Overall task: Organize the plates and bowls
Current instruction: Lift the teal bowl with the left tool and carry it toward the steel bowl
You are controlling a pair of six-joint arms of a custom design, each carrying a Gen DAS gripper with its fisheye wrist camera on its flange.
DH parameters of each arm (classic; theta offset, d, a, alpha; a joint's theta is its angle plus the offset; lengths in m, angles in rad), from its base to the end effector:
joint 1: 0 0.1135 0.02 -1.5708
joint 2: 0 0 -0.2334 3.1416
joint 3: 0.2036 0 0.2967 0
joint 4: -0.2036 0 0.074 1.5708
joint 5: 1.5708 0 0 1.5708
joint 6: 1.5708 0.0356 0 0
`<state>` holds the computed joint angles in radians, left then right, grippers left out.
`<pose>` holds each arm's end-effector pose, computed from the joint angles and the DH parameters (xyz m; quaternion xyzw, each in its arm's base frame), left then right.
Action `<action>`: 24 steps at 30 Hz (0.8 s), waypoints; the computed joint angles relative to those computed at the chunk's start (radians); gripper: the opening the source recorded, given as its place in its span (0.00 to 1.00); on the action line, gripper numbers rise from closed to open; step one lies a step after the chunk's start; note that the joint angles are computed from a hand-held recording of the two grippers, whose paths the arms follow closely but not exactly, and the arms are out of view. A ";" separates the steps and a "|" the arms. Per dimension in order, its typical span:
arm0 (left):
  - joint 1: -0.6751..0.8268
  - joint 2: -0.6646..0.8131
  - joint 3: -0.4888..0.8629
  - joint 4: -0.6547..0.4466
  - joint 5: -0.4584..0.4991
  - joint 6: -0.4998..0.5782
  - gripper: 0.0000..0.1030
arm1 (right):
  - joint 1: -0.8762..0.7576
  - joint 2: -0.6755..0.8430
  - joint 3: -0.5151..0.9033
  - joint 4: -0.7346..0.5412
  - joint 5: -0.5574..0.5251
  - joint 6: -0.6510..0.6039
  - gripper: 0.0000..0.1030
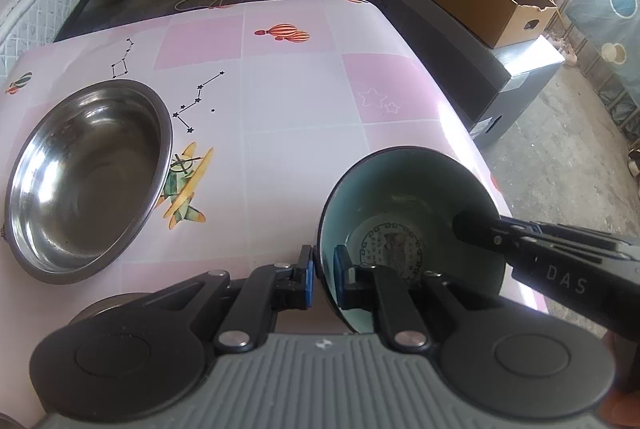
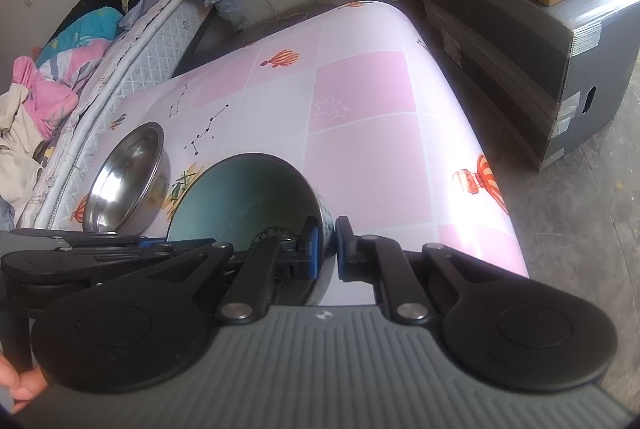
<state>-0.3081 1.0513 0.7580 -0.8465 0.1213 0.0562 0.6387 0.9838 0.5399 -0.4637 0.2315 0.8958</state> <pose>0.2325 -0.0785 0.1902 0.1894 0.9566 -0.0856 0.2043 0.2022 0.1400 0.1516 0.1577 0.9266 0.1459 0.3086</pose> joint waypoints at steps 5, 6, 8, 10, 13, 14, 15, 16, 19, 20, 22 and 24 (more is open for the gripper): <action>0.013 0.030 0.010 -0.005 0.018 0.005 0.10 | -0.032 -0.024 -0.019 -0.003 -0.054 0.021 0.11; 0.015 0.038 0.013 -0.006 0.020 0.008 0.10 | -0.041 -0.029 -0.025 0.001 -0.069 0.030 0.12; 0.017 0.038 0.012 -0.008 0.026 0.010 0.11 | -0.053 -0.034 -0.031 0.008 -0.090 0.043 0.13; 0.016 0.044 0.018 -0.013 0.033 0.013 0.12 | -0.053 -0.019 -0.028 0.012 -0.098 0.046 0.14; 0.013 0.058 0.026 -0.015 0.039 0.006 0.16 | -0.061 0.016 -0.028 0.033 -0.136 0.060 0.18; 0.011 0.060 0.026 -0.013 0.040 0.005 0.17 | -0.060 0.029 -0.029 0.044 -0.144 0.062 0.18; 0.007 0.059 0.022 -0.011 0.036 0.002 0.17 | -0.054 0.041 -0.027 0.050 -0.141 0.060 0.19; 0.004 0.060 0.019 -0.009 0.030 0.001 0.17 | -0.049 0.053 -0.025 0.056 -0.137 0.060 0.19; -0.003 0.071 0.014 -0.006 0.022 -0.001 0.17 | -0.037 0.067 -0.027 0.074 -0.123 0.058 0.18; -0.002 0.078 0.014 -0.007 0.025 -0.004 0.17 | -0.037 0.067 -0.029 0.078 -0.123 0.058 0.18; 0.002 0.084 0.012 -0.004 0.032 -0.012 0.20 | -0.035 0.069 -0.030 0.082 -0.121 0.054 0.17; -0.001 0.082 0.011 -0.003 0.027 -0.014 0.20 | -0.031 0.075 -0.027 0.083 -0.114 0.053 0.17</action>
